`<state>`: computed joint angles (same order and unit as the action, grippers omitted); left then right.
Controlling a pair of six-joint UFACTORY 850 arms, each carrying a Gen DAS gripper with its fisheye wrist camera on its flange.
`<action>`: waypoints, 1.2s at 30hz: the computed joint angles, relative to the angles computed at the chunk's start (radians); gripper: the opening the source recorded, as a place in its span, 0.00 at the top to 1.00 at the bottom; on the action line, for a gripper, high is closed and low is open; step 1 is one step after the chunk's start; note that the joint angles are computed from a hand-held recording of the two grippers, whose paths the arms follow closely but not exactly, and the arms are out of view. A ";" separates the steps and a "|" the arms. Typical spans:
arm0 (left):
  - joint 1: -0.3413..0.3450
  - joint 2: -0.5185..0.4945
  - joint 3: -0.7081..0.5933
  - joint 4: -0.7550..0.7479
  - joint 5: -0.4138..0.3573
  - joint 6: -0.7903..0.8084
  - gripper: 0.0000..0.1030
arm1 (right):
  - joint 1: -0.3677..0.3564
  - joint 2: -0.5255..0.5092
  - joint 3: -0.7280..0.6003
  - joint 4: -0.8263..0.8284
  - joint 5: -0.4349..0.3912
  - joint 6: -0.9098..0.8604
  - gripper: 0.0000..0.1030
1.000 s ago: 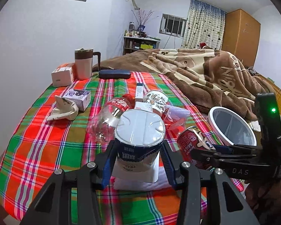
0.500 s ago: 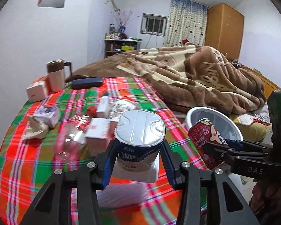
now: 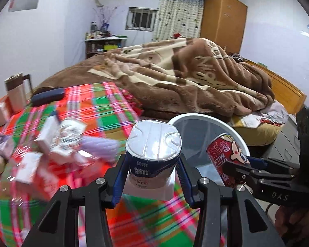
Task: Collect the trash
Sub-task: 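Open the right tool over the bin while the left tool drops the yogurt cup in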
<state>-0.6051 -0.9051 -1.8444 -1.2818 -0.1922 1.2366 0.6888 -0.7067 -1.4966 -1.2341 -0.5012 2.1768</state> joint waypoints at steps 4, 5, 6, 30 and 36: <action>-0.018 -0.075 -0.117 0.129 -0.051 -0.126 0.54 | -0.015 0.013 0.029 0.028 -0.013 0.001 0.47; -0.021 -0.099 -0.155 0.176 -0.070 -0.174 0.54 | -0.018 0.016 0.037 0.032 -0.017 0.001 0.47; -0.025 -0.120 -0.189 0.215 -0.087 -0.213 0.54 | -0.018 0.019 0.043 0.035 -0.021 0.003 0.47; -0.043 -0.367 -0.581 0.483 -0.306 -0.495 0.43 | -0.038 0.036 0.081 0.062 -0.022 0.010 0.46; -0.039 -0.298 -0.462 0.416 -0.258 -0.423 0.43 | -0.026 0.046 0.090 0.025 -0.034 0.046 0.46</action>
<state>-0.6436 -1.2035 -2.3064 -0.8658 -0.4502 0.8132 0.6627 -0.6607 -1.4066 -1.2087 -0.5357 2.2229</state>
